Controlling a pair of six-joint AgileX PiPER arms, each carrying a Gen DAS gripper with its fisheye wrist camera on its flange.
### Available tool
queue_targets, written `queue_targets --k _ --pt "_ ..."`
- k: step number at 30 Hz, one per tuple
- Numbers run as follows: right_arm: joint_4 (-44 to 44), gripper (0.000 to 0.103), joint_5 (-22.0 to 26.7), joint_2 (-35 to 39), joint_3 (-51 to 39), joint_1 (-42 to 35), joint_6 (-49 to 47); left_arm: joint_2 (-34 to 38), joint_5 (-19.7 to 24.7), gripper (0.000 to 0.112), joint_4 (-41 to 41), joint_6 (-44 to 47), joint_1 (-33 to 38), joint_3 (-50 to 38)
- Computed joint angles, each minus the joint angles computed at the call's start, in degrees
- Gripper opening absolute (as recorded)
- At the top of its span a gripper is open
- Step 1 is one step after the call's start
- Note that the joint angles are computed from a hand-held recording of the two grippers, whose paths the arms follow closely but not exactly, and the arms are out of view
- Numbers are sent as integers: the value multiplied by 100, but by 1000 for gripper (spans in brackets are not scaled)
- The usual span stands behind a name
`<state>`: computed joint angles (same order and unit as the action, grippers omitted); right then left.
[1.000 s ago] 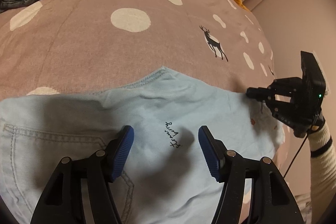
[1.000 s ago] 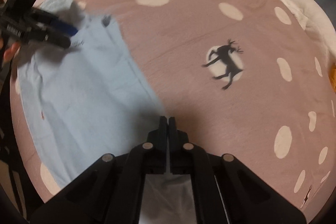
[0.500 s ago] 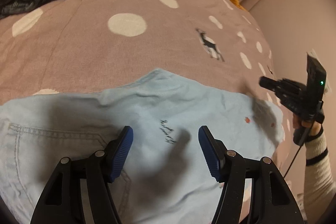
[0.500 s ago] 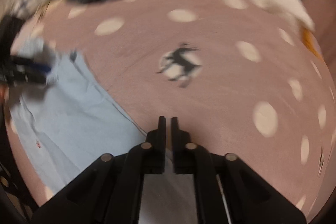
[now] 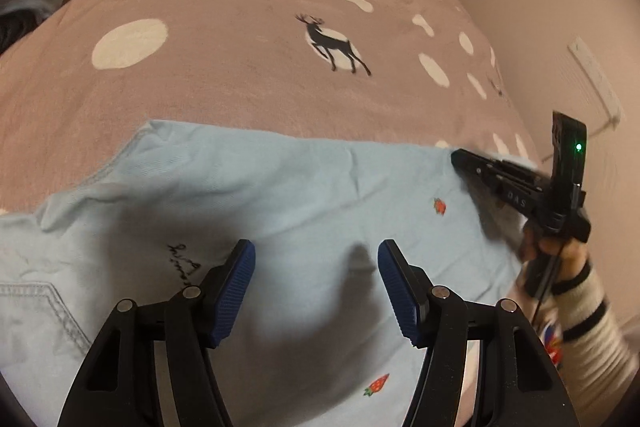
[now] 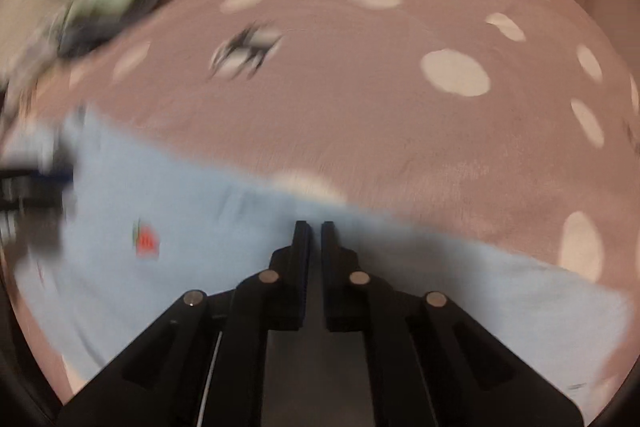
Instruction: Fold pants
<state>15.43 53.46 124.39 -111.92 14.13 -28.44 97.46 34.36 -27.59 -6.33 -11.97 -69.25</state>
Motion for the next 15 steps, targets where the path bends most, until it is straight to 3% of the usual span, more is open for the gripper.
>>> queue_targets --k 2,3,4,5,8,10,12,15 --pt "135 12 -34 43 -152 -38 616 -58 107 63 407 -525 -6 -80" --pt "448 23 69 29 -176 -134 704 -121 127 63 560 -667 -29 -95" --pt "933 34 148 -85 -54 -285 562 -164 126 63 735 -797 -66 -124" --pt "1189 36 11 -299 290 -356 331 -182 117 63 819 -863 -95 -125" --pt "1198 36 -641 -1137 1493 -599 -70 -26 94 65 935 -983 -163 -168" --pt "687 36 -891 -1532 2102 -851 180 59 18 65 972 -1039 -196 -106" --pt "208 26 -929 -1694 2562 -1143 285 -18 -118 66 1293 -1180 -334 -1" --pt "653 26 -631 -2202 3181 -1719 -375 -53 -49 66 1326 -1098 -344 25"
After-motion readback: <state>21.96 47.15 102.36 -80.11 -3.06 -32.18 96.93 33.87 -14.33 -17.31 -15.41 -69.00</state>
